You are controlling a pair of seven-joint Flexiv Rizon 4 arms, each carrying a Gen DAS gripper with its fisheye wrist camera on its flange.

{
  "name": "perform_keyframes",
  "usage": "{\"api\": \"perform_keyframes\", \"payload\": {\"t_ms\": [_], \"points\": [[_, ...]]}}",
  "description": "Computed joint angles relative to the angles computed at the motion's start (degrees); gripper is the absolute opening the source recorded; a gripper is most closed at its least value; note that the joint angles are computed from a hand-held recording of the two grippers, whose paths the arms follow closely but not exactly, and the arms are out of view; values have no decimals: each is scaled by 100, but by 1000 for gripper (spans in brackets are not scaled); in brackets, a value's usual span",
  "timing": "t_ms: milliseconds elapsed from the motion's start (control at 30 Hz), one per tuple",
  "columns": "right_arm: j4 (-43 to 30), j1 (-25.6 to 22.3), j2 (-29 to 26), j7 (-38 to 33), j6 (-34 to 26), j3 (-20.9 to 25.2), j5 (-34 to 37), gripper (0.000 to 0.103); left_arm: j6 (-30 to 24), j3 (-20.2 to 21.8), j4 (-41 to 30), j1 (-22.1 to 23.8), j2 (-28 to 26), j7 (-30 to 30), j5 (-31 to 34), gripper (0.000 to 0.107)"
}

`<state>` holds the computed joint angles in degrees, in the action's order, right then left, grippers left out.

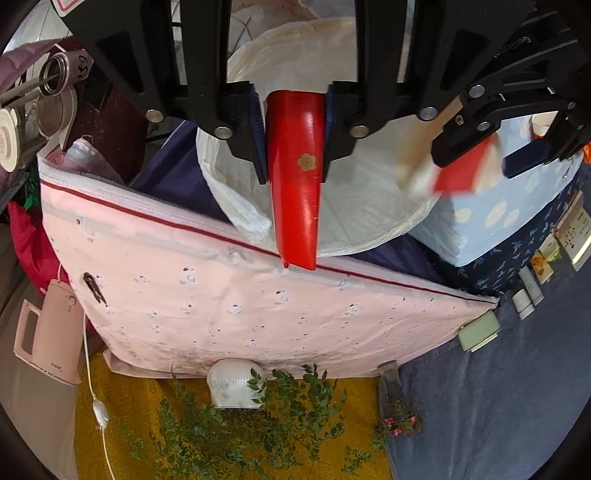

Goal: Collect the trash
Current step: 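Carry the cup and red box to the wastebasket and open both grippers, then grasp the blue tape measure with the left gripper while the right grasps white tissue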

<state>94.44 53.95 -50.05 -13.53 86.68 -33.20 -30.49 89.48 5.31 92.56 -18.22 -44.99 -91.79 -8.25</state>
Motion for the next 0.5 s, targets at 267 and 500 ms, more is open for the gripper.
{"api": "perform_keyframes", "payload": {"t_ms": [267,500], "points": [[295,485,110,180,75,-511,69,53,192,-105,431,205,276,-110,-101,93],[471,946,226,68,239,-753,186,59,570,600,1197,-226,755,-418,-99,93]]}}
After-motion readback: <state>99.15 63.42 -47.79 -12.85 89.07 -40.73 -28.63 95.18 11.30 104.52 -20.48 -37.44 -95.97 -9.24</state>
